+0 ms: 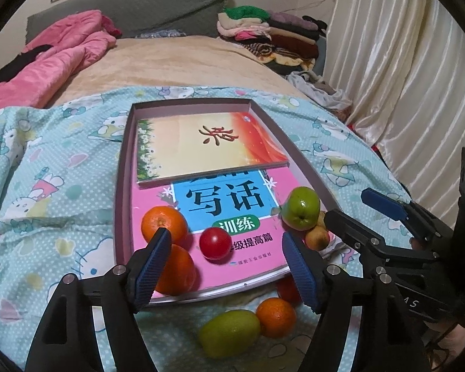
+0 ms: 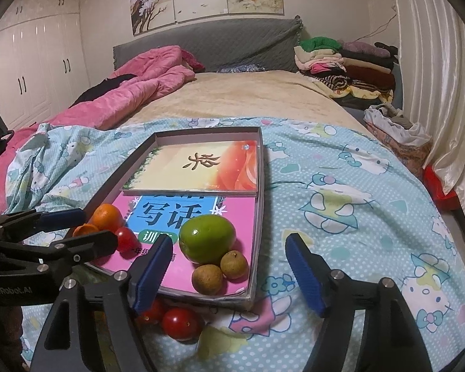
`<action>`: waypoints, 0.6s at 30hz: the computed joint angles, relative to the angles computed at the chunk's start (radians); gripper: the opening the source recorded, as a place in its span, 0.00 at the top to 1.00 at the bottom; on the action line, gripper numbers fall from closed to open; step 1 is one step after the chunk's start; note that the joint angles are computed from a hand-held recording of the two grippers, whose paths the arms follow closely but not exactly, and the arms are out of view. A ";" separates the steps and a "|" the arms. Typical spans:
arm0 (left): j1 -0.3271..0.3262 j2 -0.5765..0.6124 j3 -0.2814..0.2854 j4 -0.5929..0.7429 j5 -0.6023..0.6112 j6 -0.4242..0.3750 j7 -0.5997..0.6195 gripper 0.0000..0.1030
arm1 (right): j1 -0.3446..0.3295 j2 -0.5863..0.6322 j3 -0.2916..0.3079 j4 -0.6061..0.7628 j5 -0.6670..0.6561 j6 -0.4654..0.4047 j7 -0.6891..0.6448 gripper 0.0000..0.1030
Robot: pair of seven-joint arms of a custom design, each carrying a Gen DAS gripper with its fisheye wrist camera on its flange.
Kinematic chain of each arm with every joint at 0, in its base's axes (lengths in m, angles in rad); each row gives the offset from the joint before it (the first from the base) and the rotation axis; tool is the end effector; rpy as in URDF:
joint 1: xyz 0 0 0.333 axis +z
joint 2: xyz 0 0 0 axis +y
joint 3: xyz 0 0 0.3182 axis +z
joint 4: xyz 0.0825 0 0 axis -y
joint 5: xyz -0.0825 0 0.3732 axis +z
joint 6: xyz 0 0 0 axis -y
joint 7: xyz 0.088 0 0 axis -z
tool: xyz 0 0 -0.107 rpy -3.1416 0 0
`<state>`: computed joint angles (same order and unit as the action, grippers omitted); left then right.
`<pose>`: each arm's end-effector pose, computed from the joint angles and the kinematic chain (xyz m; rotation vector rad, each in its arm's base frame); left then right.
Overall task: Organize fruits
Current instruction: 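Withdraw both open tools from the tray toward the remaining fruit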
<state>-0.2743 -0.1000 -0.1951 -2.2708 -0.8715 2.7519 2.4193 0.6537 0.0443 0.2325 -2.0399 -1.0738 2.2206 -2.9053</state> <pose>0.4852 -0.2133 0.4617 -1.3022 2.4721 -1.0799 0.3845 0.4244 0.4567 -1.4507 1.9474 -0.8759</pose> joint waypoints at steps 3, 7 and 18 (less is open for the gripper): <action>0.002 -0.003 0.003 0.000 -0.007 0.000 0.002 0.27 | 0.002 -0.002 0.001 0.000 -0.004 -0.009 0.005 0.26; 0.005 -0.011 0.010 -0.002 -0.023 0.001 0.009 0.27 | 0.003 -0.017 0.004 -0.011 -0.043 -0.008 0.045 0.23; 0.021 -0.031 0.028 -0.004 -0.043 -0.009 0.008 0.27 | 0.003 -0.043 0.021 -0.025 -0.129 -0.021 0.114 0.18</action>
<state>-0.2535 -0.1306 -0.1669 -2.2751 -0.9141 2.7433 2.4276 0.6566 0.0017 0.2532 -2.0648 -1.2032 2.1996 -2.7911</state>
